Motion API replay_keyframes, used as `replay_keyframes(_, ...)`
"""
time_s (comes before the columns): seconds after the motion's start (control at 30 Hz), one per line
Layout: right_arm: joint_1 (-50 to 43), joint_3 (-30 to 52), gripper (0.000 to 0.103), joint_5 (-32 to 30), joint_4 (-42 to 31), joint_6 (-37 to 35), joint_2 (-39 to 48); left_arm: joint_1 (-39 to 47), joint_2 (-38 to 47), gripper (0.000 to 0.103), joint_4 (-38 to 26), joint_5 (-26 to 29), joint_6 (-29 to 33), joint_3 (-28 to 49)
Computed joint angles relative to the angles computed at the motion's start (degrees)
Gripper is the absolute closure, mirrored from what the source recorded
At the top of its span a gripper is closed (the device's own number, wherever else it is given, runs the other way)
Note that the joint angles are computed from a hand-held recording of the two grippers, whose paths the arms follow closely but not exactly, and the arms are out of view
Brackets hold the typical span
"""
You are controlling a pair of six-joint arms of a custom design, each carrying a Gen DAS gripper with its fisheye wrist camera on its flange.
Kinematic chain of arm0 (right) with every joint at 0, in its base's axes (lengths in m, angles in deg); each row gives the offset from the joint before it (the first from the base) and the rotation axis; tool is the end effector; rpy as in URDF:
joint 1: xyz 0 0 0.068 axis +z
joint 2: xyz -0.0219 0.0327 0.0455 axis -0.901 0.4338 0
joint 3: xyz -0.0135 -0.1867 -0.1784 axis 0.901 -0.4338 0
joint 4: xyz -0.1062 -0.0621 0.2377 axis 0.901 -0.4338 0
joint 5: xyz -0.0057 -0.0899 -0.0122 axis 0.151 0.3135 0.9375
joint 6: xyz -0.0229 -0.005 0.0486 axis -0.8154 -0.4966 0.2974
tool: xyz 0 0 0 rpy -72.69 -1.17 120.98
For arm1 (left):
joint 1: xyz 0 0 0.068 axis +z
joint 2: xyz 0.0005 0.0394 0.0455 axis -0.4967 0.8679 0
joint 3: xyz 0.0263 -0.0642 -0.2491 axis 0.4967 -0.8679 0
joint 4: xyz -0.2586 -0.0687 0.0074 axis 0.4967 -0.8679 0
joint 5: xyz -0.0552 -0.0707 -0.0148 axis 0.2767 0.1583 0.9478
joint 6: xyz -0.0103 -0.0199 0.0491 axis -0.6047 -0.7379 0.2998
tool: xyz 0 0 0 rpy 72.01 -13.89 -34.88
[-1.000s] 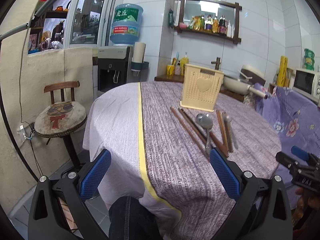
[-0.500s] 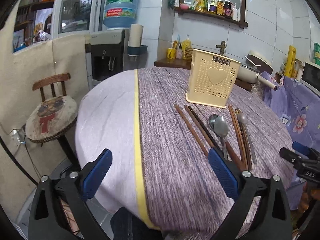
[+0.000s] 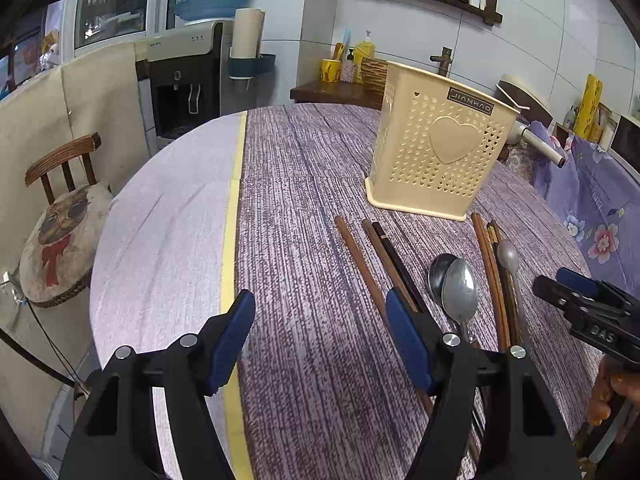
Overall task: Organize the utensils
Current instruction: 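Move the right tool down to the metal spoon and close on it, then close the left tool on a wooden chopstick while the right tool holds the spoon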
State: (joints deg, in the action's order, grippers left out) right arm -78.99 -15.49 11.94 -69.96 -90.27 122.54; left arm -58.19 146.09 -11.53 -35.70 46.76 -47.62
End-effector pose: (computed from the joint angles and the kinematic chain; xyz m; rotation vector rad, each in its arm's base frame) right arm 0.2637 -0.0570 0.1672 -0.1055 2.3582 0.1803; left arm 0.1947 -0.0942 0.1818 -0.0103 2.3034 -0.1295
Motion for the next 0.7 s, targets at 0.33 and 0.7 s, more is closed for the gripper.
replay_keyframes(0.33,5.37,9.97,0.046,6.37,-0.12,5.3,14.11,-0.49,3.28,0.02,1.23,-3.57,2.06,1.62)
replay_keyframes(0.7,4.9,11.31,0.066,4.64,0.57,6.16,15.72,-1.41,8.14,0.007,1.91,-6.1,2.72,5.45)
